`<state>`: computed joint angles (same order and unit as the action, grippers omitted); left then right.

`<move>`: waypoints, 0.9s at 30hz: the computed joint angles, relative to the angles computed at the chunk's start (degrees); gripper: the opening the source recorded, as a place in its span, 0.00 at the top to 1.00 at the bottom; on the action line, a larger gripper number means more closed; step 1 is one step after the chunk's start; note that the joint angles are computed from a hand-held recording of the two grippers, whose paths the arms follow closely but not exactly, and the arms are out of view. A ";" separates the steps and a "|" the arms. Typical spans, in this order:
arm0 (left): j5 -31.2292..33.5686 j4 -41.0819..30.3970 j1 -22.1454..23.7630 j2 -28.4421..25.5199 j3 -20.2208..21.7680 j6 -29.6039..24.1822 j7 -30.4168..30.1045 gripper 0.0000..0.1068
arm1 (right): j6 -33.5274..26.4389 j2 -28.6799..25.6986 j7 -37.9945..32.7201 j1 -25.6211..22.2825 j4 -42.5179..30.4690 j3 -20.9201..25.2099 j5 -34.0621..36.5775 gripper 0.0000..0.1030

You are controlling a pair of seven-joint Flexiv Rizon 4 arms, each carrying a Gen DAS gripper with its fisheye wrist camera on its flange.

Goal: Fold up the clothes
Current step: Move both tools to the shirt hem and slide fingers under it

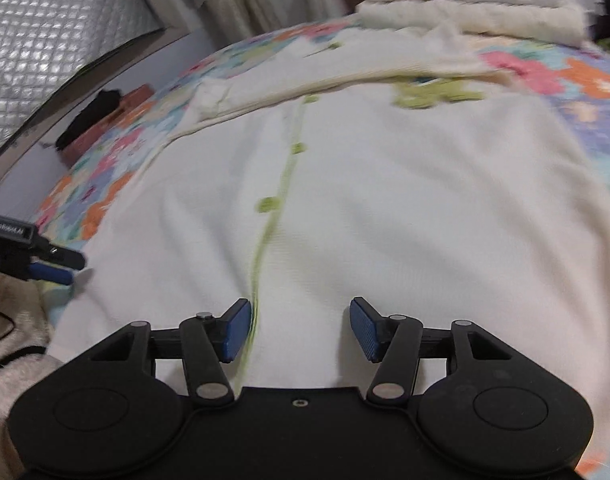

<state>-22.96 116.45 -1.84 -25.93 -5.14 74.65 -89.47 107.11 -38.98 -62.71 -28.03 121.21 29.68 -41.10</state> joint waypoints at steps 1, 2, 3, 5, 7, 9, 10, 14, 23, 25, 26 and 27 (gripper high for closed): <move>1.78 -0.81 -1.32 -0.30 1.92 -1.43 -1.47 0.22 | 2.27 2.27 -0.79 4.00 1.41 -4.67 4.01 0.40; 3.46 -1.61 -2.27 -0.60 3.38 -2.99 -2.78 0.21 | 3.84 4.19 -2.23 8.00 2.60 -8.95 8.59 0.40; 4.65 -2.49 -1.67 -0.96 2.97 -5.53 -3.14 0.21 | 5.49 5.76 -3.84 12.00 3.76 -13.10 13.22 0.40; -3.39 -0.97 3.03 -1.43 -3.44 -6.89 3.59 0.23 | 9.30 8.07 -4.43 19.87 6.17 -22.43 18.85 0.40; -20.88 2.91 8.88 -1.10 -12.77 -5.02 13.95 0.37 | 11.49 9.38 -7.36 26.33 7.63 -29.03 26.71 0.39; -26.02 4.19 11.43 -0.76 -16.51 -4.88 18.13 0.58 | 12.46 10.05 -9.89 30.68 8.25 -33.43 33.58 0.38; -25.25 4.16 10.64 -0.52 -15.57 -5.04 18.70 0.67 | 12.38 10.31 -10.91 32.50 8.35 -35.36 36.80 0.36; -30.53 5.02 10.02 0.32 -16.34 -5.57 28.42 0.78 | 9.25 10.54 -11.44 29.68 7.31 -33.76 42.65 0.31; -28.57 4.74 2.83 0.13 -9.38 -6.60 32.91 0.45 | 17.46 2.55 3.66 11.50 7.75 -18.75 25.24 0.30; -36.00 4.67 5.07 -0.12 -11.83 -11.08 37.22 0.82 | 20.68 0.34 6.83 7.27 7.31 -15.97 18.27 0.92; -38.95 4.53 5.59 -0.45 -11.95 -13.03 37.59 0.96 | 21.92 -0.38 8.08 6.31 7.13 -15.36 15.88 0.92; -42.07 4.68 5.90 -0.50 -12.07 -13.92 38.88 0.96 | 23.26 -0.99 8.81 6.26 6.86 -15.29 14.53 0.93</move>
<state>-65.03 121.12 4.06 -26.43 -17.20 60.74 -50.60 130.37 -39.97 -53.90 -21.76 128.06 14.39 -26.56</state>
